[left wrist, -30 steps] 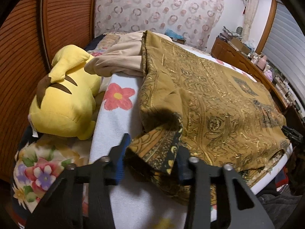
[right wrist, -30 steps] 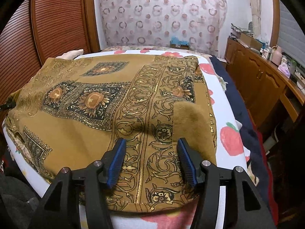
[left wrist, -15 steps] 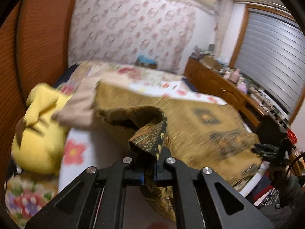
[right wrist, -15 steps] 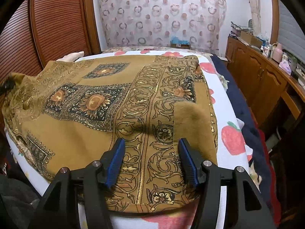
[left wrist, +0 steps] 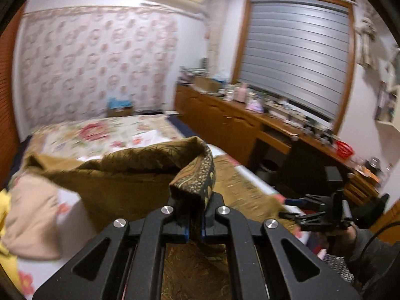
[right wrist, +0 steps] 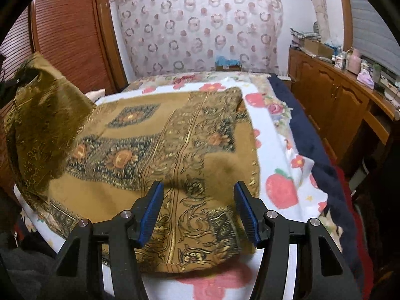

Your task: Fold small clothes

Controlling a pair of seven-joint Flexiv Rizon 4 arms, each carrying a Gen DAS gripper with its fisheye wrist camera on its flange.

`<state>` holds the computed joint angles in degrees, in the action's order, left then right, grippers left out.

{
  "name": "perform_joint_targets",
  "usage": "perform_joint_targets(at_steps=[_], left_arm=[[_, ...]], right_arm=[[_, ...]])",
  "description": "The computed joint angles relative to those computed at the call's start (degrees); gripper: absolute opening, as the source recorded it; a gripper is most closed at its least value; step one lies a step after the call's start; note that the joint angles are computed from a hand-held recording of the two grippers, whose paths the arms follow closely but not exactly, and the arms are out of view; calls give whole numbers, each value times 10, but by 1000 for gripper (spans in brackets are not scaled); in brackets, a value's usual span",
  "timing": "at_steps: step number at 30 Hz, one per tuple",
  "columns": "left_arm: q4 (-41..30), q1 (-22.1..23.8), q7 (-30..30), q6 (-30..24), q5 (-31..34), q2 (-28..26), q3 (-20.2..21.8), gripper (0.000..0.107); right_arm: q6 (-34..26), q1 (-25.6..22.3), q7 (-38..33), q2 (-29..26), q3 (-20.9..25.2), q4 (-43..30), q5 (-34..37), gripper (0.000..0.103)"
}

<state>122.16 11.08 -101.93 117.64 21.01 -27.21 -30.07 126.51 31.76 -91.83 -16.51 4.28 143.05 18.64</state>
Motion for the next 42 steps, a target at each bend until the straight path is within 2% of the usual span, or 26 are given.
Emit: perform_joint_targets(at_steps=[3, 7, 9, 10, 11, 14, 17, 20, 26, 31, 38, 42], left_arm=[[-32, 30, 9, -39, 19, -19, -69, 6], [-52, 33, 46, -86, -8, -35, -110, 9], [-54, 31, 63, -113, -27, -40, -116, 23], [-50, 29, 71, -111, -32, -41, -114, 38], [-43, 24, 78, -102, -37, -39, -107, 50], [-32, 11, 99, -100, -60, -34, -89, 60], [-18, -40, 104, -82, -98, -14, -25, 61], [5, -39, 101, -67, -104, -6, -6, 61], [44, -64, 80, -31, -110, 4, 67, 62], [61, -99, 72, -12, -122, -2, 124, 63], [70, -114, 61, 7, -129, -21, 152, 64], [71, -98, 54, 16, -115, -31, 144, 73]], right_arm=[[9, -6, 1, 8, 2, 5, 0, 60], [20, -22, 8, 11, 12, 10, -11, 60], [23, -23, 9, 9, 14, 10, -11, 60], [24, -25, 10, 8, 15, 9, -14, 60], [23, -22, 8, 6, 13, 6, -12, 60], [23, -22, 5, 1, 12, 1, -13, 60], [19, -22, 8, -1, 12, -7, -19, 60], [13, -16, 4, -2, 10, -17, -24, 60], [-18, 23, -34, -11, -8, -53, -12, 60], [-60, 11, -30, -29, -5, -81, -64, 60], [-157, 57, -41, -39, -66, -126, -116, 60], [-176, 61, -30, -42, -77, -135, -151, 60]])
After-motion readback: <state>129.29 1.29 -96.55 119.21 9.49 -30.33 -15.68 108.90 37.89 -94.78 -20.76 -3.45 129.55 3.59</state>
